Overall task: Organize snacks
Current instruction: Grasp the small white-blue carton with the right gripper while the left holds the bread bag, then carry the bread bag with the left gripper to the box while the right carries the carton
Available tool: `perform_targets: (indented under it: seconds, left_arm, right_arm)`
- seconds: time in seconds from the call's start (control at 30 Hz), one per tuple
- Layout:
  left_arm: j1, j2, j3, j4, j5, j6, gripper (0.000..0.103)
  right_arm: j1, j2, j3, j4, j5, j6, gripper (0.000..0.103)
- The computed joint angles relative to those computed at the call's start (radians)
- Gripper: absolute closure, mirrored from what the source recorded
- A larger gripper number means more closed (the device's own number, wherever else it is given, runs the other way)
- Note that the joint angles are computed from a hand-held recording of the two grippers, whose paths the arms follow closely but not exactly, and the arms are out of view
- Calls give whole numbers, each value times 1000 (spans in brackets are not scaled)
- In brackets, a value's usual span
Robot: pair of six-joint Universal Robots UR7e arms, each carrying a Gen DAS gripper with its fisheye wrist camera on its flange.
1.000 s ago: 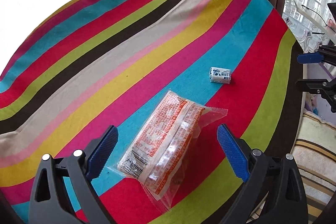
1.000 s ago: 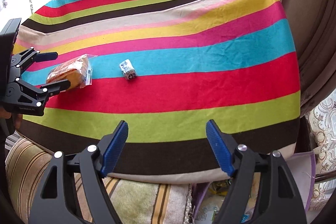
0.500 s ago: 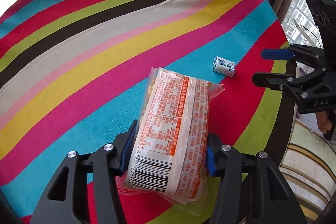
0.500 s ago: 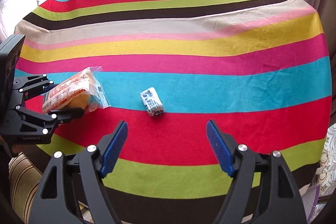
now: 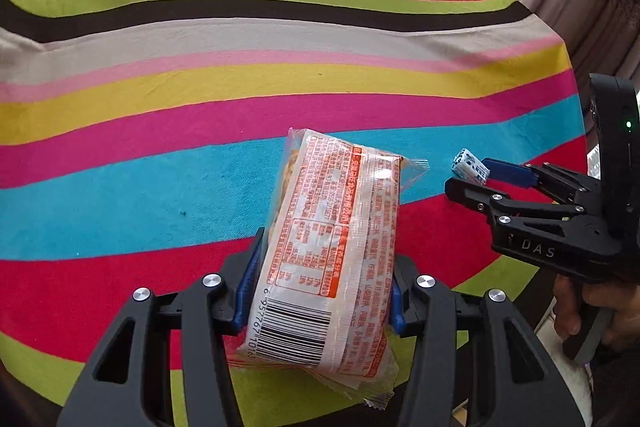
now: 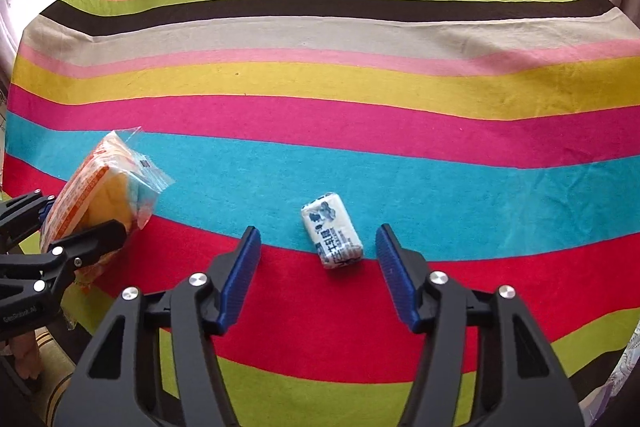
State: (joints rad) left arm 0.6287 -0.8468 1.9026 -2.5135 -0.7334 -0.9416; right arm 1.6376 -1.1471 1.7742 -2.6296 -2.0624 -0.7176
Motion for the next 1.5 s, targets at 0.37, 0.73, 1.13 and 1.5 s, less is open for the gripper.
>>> perform_targets:
  seconds: [0.37, 0.73, 1.13, 1.5]
  left_arm:
    - [-29, -28, 43, 59, 56, -176, 56]
    - [-46, -30, 35, 118, 60, -245, 57]
    - [-101, -23, 36, 175, 57, -332, 57]
    - [-166, -7, 33, 198, 42, -383, 57]
  right_arm:
    - [-5, -29, 50, -56, 13, -10, 83]
    - [2, -89, 123, -54, -8, 17, 83]
    - [0, -166, 178, -18, 2, 39, 83]
    - [-7, -253, 224, 15, 18, 48, 83]
